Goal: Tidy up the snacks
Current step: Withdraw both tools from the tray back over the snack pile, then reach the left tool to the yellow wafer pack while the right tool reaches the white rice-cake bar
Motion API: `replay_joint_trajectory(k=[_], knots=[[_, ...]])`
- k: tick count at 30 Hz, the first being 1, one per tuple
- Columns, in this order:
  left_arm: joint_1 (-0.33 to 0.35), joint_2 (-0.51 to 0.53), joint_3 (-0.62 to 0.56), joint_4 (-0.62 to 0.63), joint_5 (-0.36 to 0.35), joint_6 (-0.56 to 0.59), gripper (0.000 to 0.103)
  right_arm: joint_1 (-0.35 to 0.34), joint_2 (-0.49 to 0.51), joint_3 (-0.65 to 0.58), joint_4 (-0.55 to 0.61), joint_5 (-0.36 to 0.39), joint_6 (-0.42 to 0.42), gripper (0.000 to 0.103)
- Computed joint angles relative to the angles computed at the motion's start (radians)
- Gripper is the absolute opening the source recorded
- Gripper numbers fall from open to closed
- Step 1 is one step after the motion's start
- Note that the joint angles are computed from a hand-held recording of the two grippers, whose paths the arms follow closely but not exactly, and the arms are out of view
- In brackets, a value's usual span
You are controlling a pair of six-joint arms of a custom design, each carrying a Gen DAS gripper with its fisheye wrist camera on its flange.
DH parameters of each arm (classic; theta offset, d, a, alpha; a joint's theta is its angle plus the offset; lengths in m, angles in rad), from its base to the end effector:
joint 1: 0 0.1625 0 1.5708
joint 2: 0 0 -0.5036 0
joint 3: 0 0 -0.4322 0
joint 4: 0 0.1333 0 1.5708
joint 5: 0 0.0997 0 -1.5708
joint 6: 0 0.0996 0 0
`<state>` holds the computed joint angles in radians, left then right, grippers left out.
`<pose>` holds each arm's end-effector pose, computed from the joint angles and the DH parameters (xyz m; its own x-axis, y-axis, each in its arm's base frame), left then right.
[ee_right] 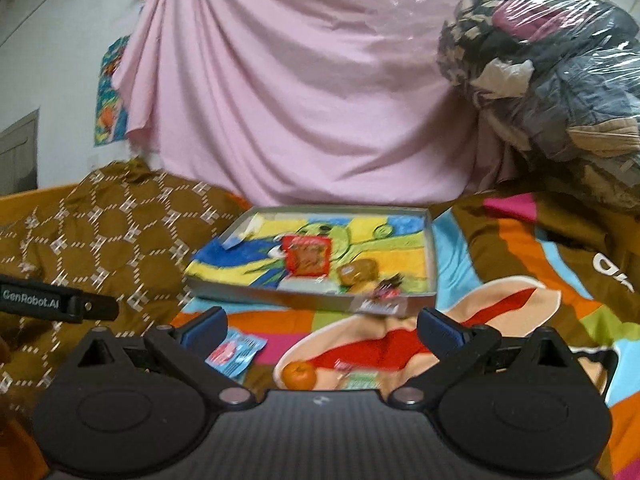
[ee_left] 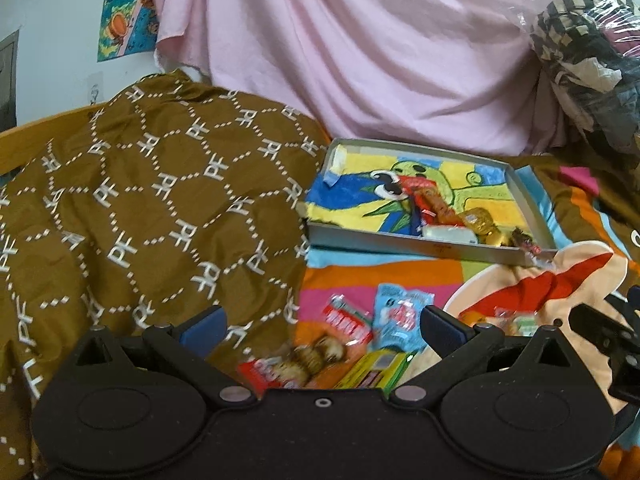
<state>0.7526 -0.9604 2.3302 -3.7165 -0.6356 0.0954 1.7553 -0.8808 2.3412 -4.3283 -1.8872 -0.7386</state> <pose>-0.2099 -0.4890 0.1793 -0.7638 0.0943 -0.6385 0.5965 0.4811 -0.6425 0.1898 -0.4592 0.1917 -0.6980 -0.0901 0.7104 -0.7026 0.2773 -0.6553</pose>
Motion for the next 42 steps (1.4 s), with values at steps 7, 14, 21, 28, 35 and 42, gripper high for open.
replay_joint_trajectory(k=[7, 14, 21, 28, 35, 42], knots=[[0.023, -0.046, 0.034, 0.053, -0.015, -0.049, 0.102, 0.033, 0.022, 0.027, 0.058, -0.032, 0.0, 0.103], [0.061, -0.088, 0.046, 0.119, -0.059, -0.073, 0.102, 0.067, 0.068, 0.019, 0.134, -0.058, -0.094, 0.103], [0.111, -0.129, 0.034, 0.22, -0.133, -0.105, 0.102, 0.086, 0.118, -0.007, 0.204, -0.086, -0.154, 0.103], [0.152, -0.139, 0.023, 0.231, -0.181, -0.116, 0.102, 0.103, 0.193, -0.08, 0.234, -0.17, -0.188, 0.103], [0.179, -0.142, 0.006, 0.253, -0.237, -0.148, 0.102, 0.108, 0.22, -0.128, 0.288, -0.214, -0.173, 0.103], [0.177, -0.141, 0.001, 0.274, -0.254, -0.141, 0.102, 0.106, 0.207, -0.129, 0.283, -0.265, -0.104, 0.103]])
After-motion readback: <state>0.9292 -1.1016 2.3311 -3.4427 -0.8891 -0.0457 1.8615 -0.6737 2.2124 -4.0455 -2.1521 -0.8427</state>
